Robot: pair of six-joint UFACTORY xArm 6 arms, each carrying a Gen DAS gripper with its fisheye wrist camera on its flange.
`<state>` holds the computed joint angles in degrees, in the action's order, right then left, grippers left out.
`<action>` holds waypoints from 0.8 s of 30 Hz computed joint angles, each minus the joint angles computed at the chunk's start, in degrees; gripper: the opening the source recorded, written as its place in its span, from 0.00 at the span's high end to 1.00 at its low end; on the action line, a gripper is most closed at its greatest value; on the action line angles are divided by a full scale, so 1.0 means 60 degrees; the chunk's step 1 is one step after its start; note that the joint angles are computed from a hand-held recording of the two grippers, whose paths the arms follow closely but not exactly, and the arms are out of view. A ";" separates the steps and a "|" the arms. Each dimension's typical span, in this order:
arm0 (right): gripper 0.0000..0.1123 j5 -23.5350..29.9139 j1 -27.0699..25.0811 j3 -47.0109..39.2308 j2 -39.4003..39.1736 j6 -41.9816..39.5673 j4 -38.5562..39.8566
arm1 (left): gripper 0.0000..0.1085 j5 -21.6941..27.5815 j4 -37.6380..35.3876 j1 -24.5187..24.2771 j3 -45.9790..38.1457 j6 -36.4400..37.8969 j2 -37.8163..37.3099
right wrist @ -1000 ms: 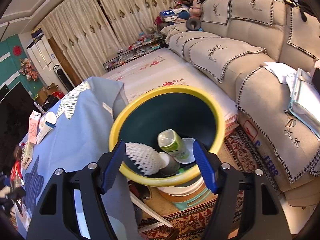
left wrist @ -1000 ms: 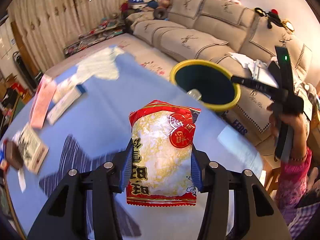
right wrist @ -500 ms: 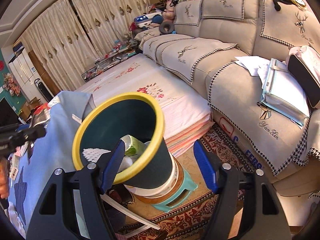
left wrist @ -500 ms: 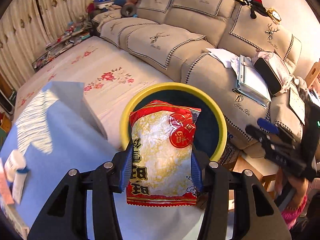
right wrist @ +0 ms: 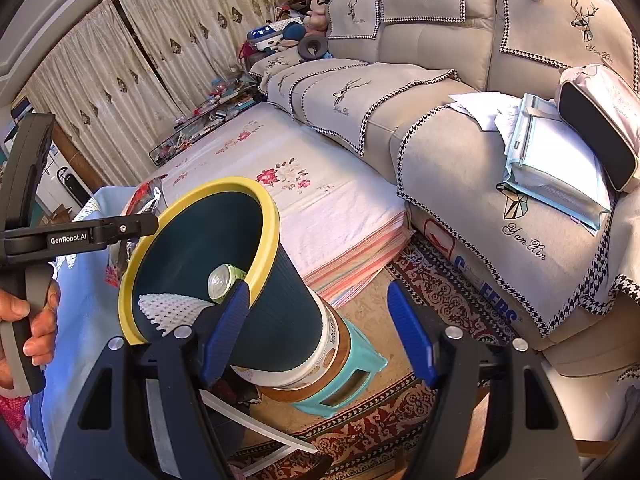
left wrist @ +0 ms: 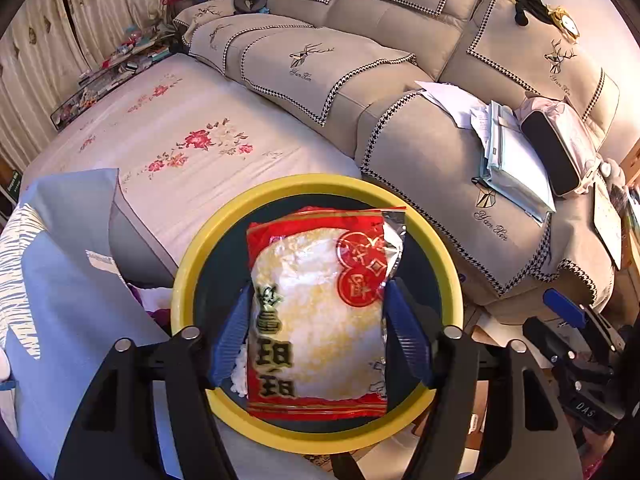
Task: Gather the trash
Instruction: 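Carry the snack bag over the bin and open the left tool, then withdraw the left tool and move the right tool toward the toothpaste tube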
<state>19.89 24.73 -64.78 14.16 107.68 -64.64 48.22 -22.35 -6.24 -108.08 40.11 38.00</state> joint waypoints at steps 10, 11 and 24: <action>0.40 0.0088 0.0188 -0.0234 0.0080 -0.0275 0.0165 | 0.19 -0.0388 -0.0647 0.0299 0.0886 0.0596 -0.0892; 0.40 0.0126 0.0232 -0.0277 0.0093 -0.0339 0.0216 | 0.19 -0.0484 -0.0763 0.0343 0.1095 0.0701 -0.1095; 0.39 0.0310 0.0827 -0.1428 0.0715 -0.1934 0.1203 | 0.15 -0.0994 -0.3066 0.2256 0.4055 0.2830 -0.4560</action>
